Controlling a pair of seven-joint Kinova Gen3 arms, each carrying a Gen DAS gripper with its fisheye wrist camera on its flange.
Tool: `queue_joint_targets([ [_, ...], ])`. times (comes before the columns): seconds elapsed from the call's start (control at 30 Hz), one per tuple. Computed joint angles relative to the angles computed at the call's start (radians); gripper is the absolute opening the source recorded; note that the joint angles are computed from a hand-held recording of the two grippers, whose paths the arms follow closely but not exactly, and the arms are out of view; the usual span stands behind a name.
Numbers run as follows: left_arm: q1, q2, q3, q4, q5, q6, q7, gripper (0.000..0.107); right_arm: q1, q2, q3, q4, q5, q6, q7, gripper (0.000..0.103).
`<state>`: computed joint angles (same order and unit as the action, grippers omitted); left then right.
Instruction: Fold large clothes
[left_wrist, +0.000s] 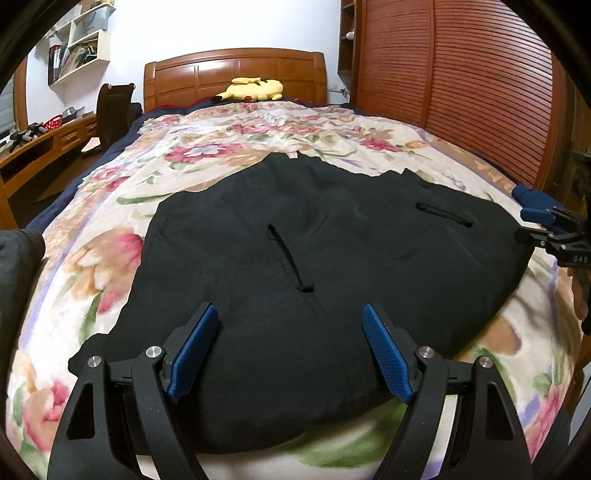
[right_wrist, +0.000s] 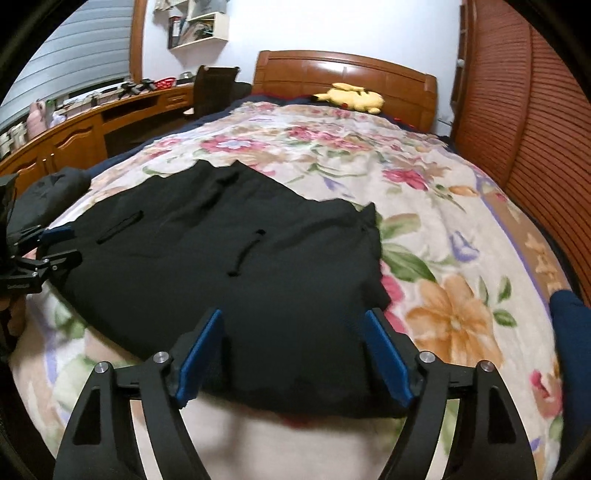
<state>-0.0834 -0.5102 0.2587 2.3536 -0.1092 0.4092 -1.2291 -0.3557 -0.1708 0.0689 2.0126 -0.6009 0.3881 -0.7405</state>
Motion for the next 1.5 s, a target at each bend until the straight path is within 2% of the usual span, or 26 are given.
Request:
queue_joint_targets([
  [0.1,-0.003,0.008,0.004,0.002,0.000,-0.002,0.001,0.081,0.019,0.023,0.004,0.002,0.001,-0.015,-0.024,0.080],
  [0.2,0.001,0.009,0.002,0.005,0.001,-0.003,0.000,0.081,0.029,0.060,0.018,-0.004,-0.050,-0.023,-0.010,0.081],
  [0.3,0.000,0.010,0.004,0.006,0.000,-0.004,0.001,0.082,0.048,0.097,-0.001,-0.010,-0.105,-0.031,-0.001,0.087],
  [0.5,-0.008,0.011,0.014,0.006,-0.007,-0.003,0.005,0.082,0.114,0.135,-0.088,-0.033,-0.029,-0.015,-0.110,0.091],
  [0.6,-0.007,0.010,0.012,0.007,-0.008,-0.003,0.005,0.082,0.130,0.149,-0.100,-0.038,-0.039,-0.003,-0.099,0.091],
  [0.73,-0.009,0.011,0.017,0.007,-0.010,-0.003,0.008,0.082,0.163,0.174,-0.106,-0.053,-0.112,0.042,-0.031,0.091],
  [1.0,-0.009,0.011,0.016,0.008,-0.014,-0.003,0.008,0.082,0.206,0.198,-0.132,-0.079,-0.126,0.087,-0.022,0.090],
  [1.2,-0.014,0.017,0.019,0.009,-0.020,-0.003,0.008,0.082,0.236,0.222,-0.132,-0.106,-0.177,0.162,0.029,0.078],
  [1.27,-0.017,0.024,0.023,0.007,-0.022,-0.001,0.010,0.082,0.273,0.234,-0.146,-0.122,-0.224,0.221,0.088,0.058],
  [1.3,-0.016,0.028,0.021,0.006,-0.023,0.001,0.009,0.082,0.272,0.231,-0.139,-0.122,-0.238,0.234,0.113,0.055],
  [1.37,-0.022,0.032,0.029,0.004,-0.028,0.002,0.014,0.082,0.280,0.223,-0.137,-0.123,-0.254,0.245,0.143,0.042],
  [1.5,-0.034,0.039,0.046,0.000,-0.041,0.012,0.028,0.082,0.257,0.175,-0.141,-0.100,-0.250,0.185,0.150,0.033],
])
